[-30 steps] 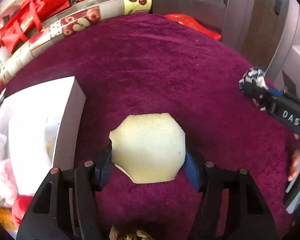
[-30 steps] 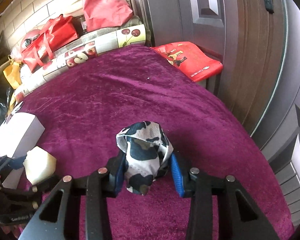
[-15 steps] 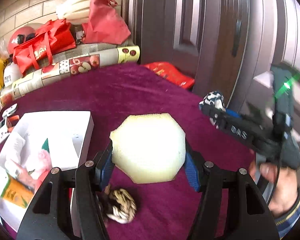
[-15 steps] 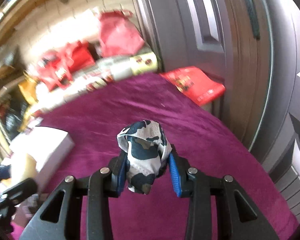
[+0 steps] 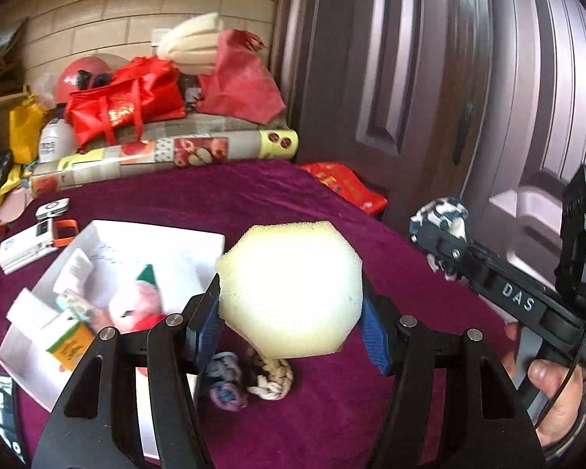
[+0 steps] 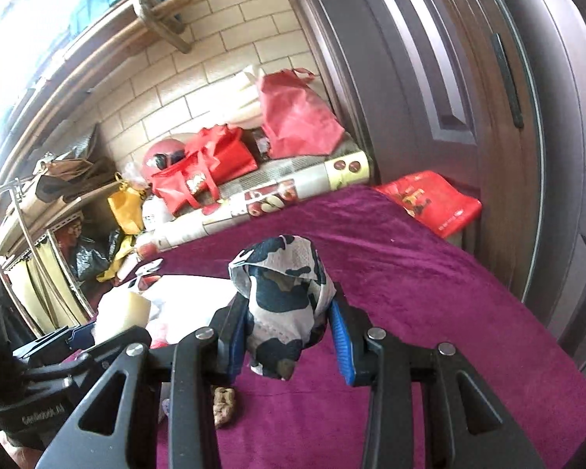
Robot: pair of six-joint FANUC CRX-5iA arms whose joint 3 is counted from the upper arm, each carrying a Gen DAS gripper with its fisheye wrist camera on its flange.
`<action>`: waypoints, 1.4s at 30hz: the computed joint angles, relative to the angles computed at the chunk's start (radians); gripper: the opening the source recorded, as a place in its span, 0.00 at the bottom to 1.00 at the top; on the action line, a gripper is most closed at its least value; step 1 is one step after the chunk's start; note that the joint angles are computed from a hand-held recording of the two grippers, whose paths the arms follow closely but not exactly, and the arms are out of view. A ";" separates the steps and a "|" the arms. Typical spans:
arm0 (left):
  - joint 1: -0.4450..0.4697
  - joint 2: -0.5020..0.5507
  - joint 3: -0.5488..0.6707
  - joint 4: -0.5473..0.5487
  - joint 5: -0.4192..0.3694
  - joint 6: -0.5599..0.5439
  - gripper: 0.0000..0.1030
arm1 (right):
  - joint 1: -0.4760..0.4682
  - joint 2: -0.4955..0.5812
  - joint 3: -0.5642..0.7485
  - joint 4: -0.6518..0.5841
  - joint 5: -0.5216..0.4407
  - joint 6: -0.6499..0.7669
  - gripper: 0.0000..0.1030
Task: Organize soft objects
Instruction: 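Carry the yellow sponge with the left tool while the right tool carries the cloth to the tray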
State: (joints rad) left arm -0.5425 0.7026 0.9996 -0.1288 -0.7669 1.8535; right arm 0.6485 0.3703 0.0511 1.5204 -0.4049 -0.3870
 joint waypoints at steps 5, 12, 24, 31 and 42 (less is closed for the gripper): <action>0.013 -0.089 -0.133 -0.033 0.068 0.059 0.59 | 0.023 0.004 0.010 0.001 0.006 0.019 0.36; 0.028 -0.157 -0.243 -0.037 0.125 0.088 0.59 | 0.051 0.011 0.030 -0.016 -0.006 0.070 0.36; 0.058 -0.209 -0.327 -0.037 0.166 0.132 0.59 | 0.093 0.050 0.098 -0.089 -0.020 0.192 0.36; 0.080 -0.215 -0.349 -0.025 0.174 0.144 0.59 | 0.108 0.083 0.149 -0.174 -0.012 0.288 0.36; 0.118 -0.207 -0.312 -0.089 0.125 0.228 0.59 | 0.146 0.180 0.341 -0.447 -0.008 0.574 0.36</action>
